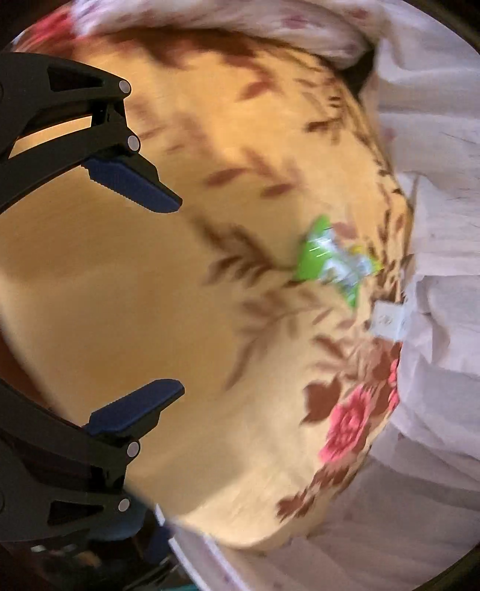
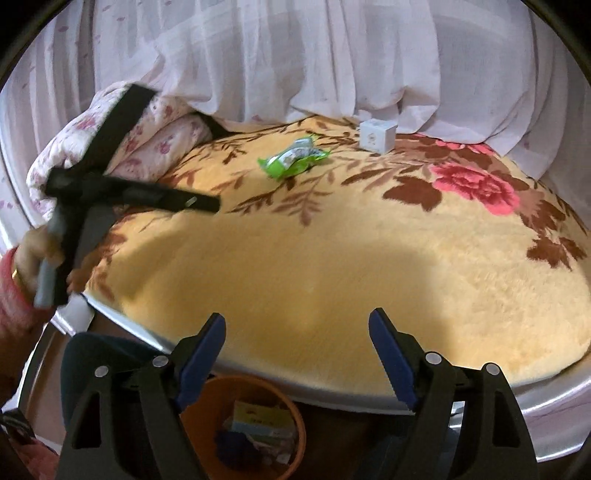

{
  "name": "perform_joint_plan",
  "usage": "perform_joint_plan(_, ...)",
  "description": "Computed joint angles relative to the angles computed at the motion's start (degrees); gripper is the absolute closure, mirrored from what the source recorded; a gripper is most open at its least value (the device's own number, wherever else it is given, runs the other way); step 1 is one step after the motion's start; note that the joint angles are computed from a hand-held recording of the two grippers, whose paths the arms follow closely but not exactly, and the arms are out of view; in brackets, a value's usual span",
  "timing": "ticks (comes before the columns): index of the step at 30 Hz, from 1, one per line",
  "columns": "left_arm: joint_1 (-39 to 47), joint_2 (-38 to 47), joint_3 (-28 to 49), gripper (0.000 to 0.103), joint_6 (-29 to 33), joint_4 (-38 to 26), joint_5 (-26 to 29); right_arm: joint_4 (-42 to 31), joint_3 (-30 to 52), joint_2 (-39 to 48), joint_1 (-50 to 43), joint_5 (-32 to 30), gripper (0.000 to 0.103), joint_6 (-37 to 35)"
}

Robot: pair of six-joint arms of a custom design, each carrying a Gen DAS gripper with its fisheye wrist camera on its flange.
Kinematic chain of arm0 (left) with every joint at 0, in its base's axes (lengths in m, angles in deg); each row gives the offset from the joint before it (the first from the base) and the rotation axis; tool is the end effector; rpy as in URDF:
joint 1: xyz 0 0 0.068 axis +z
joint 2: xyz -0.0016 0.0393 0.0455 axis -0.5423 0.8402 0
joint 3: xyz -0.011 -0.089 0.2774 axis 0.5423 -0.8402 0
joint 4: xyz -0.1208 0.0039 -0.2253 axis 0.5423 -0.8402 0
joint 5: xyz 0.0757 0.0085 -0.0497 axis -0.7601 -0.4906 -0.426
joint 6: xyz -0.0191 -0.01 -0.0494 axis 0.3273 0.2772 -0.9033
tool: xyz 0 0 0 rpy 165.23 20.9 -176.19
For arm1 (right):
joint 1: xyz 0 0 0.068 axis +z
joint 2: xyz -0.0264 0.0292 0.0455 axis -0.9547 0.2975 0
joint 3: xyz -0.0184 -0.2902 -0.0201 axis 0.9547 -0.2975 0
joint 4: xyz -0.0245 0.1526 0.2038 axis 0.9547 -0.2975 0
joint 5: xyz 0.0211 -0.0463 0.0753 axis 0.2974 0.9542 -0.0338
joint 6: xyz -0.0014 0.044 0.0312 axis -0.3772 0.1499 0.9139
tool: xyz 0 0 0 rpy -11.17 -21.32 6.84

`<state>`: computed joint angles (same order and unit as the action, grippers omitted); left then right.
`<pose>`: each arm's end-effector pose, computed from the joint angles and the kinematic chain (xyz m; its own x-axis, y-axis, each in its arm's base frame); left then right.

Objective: Collect trash
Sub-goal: 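Move both tools back to the bed and grasp the green snack bag with the left tool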

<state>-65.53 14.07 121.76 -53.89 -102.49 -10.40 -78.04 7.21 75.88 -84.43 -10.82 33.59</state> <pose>0.2835 -0.1721 0.2767 -0.8396 0.0164 -0.5430 0.0508 0.9975 -0.0483 0.2249 -0.0260 0.2396 -0.6167 -0.3509 -0.7046 -0.5777 0.8098 0.1024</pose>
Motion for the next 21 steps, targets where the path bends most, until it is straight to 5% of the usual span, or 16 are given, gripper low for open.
perform_joint_plan(8, 10.4, 23.8, 28.6, 0.014, 10.6, -5.4, 0.3, 4.3, 4.6, 7.4, 1.6, 1.6, 0.025, 3.7)
perform_joint_plan(17, 13.9, 43.4, 55.3, 0.015, 12.1, -15.8, 1.2, 8.3, 11.3, 15.3, 3.5, 2.8, 0.025, 7.1)
perform_joint_plan(18, 14.0, 43.7, 55.3, 0.019, 12.2, -15.3, 1.7, 8.5, 11.8, 15.7, 3.7, 2.8, 0.025, 7.3)
perform_joint_plan(20, 14.0, 43.9, 54.7, 0.059, 12.4, -14.7, 1.8, 8.7, 13.7, 17.2, 4.2, 2.9, 0.025, 7.9)
perform_joint_plan(21, 14.2, 43.5, 53.5, 0.062, 12.3, -13.9, 2.2, 8.9, 14.5, 17.8, 4.4, 2.9, 0.025, 8.1)
